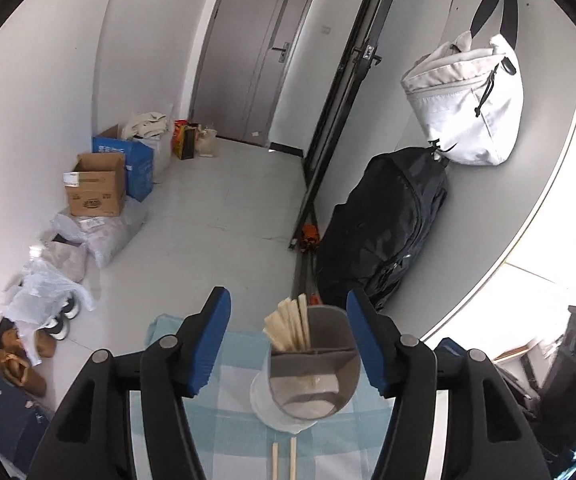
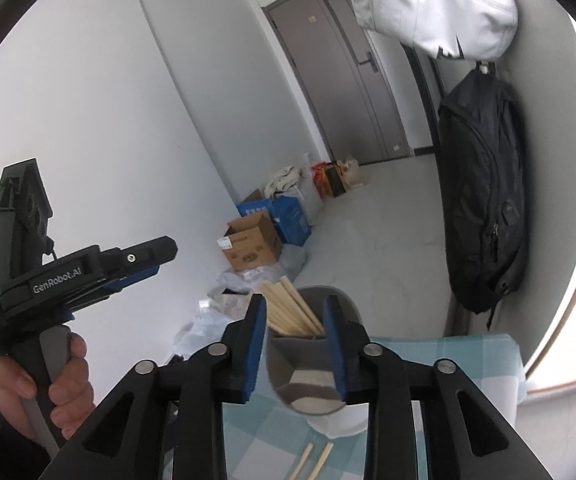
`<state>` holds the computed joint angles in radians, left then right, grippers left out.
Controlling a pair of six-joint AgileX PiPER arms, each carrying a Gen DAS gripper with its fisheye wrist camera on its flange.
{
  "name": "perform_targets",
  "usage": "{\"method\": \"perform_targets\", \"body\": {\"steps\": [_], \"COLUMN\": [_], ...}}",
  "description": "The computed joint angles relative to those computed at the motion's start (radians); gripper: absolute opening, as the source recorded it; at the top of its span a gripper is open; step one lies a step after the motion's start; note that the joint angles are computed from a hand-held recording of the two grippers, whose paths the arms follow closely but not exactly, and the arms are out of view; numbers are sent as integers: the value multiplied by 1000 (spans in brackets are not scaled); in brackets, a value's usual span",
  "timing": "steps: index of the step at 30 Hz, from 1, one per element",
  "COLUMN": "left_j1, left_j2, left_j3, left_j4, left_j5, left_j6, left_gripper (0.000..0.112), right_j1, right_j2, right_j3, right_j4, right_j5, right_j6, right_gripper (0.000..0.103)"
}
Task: Organize utensils
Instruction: 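Open both grippers to drop the chopsticks into the holder, then lower the right gripper to the remaining chopsticks and close on one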
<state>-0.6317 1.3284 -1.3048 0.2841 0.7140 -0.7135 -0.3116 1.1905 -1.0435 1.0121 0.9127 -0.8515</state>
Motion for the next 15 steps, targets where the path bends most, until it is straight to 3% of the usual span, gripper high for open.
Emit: {"method": "perform_targets", "body": {"steps": [4,9,15], "left_j1": [-42,-81,-152], "left_j2": [-27,-66,-116], "left_j3": [5,20,77], "left_j4": [66,116,214], "left_j5": [34,60,86], "left_j6": [-64,-100,-207], "left_gripper": [56,64,75], "right_j1": [-36,-70,-114], "right_j2": [-68,-137,-185], "right_j3": [37,69,103], "right_j4": [11,5,6], "right_j5": [35,81,133], "right_j6": [-3,2,-15], "right_gripper": [41,42,51]}}
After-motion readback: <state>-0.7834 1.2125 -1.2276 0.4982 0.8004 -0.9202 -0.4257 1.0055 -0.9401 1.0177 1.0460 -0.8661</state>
